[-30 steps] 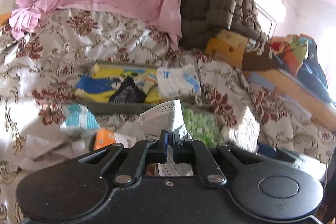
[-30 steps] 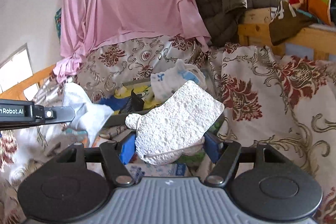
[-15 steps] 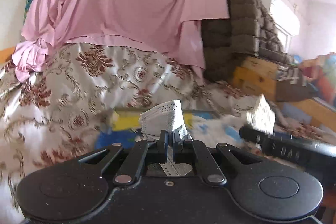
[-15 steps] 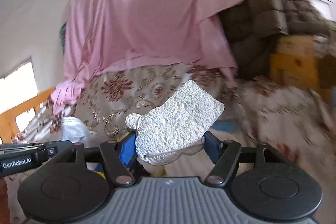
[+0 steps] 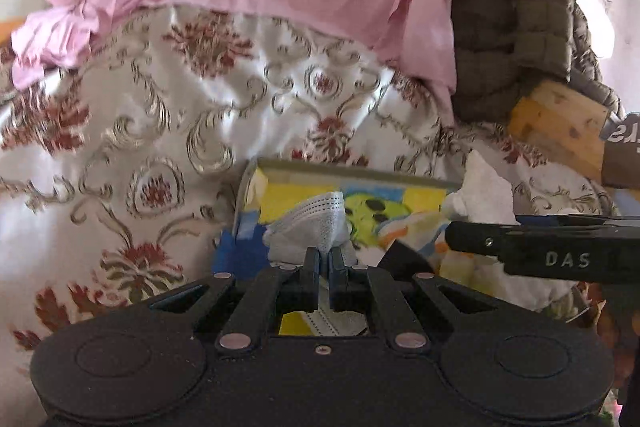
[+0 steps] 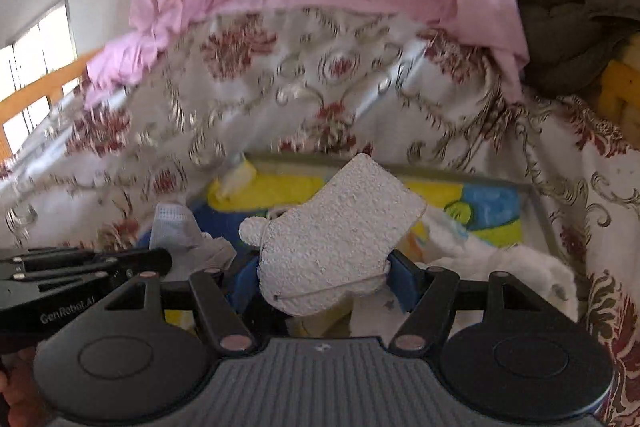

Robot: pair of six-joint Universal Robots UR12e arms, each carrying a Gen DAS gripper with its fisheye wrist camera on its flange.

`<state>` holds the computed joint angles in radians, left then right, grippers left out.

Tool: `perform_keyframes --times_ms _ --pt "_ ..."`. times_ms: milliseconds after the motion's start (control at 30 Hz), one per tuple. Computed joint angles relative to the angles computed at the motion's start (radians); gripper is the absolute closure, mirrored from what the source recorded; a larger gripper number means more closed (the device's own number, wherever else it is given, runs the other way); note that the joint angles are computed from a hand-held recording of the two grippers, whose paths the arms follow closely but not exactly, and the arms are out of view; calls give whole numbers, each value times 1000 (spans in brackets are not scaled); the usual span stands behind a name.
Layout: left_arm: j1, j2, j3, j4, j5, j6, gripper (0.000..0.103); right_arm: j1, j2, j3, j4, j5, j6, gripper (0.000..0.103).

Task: Organize soft objects
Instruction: 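Carry the face mask to the tray while the right tool carries the mitt there, then release the face mask onto the tray while the right tool releases the mitt, then move both tools back from the tray toward the remaining pile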

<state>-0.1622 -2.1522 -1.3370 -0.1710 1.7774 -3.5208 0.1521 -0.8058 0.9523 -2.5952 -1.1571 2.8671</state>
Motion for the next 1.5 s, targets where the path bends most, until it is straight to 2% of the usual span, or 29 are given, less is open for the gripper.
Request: perform_keyframes --times_ms 267,333,400,467,600,900,1000,1133,1200,1500 --pt "13 7 6 -118 -40 -57 95 8 -10 20 17 -34 -33 28" --pt "12 9 7 -138 -36 -57 88 7 -16 28 15 -36 -32 26" --pt "9 13 3 -141 -27 -59 85 4 -23 38 15 -36 -28 24" --pt "6 16 0 -140 -17 -65 84 -1 -38 63 -1 -35 -19 22" --pt "3 32 -13 -141 -13 -109 72 -21 -82 139 -83 -14 6 16" --pt "-31 92 -69 -44 50 -140 37 -69 -207 308 -280 39 86 0" --pt "-51 120 -90 1 89 -134 21 -85 -255 360 -339 63 114 0" --pt "-79 162 -117 51 126 -99 5 -102 -321 427 -402 95 126 0" --pt "-94 183 -132 82 148 -79 1 -107 -354 463 -442 104 128 0" --pt "-156 293 -234 181 193 -4 1 -131 -503 644 -600 141 169 0"
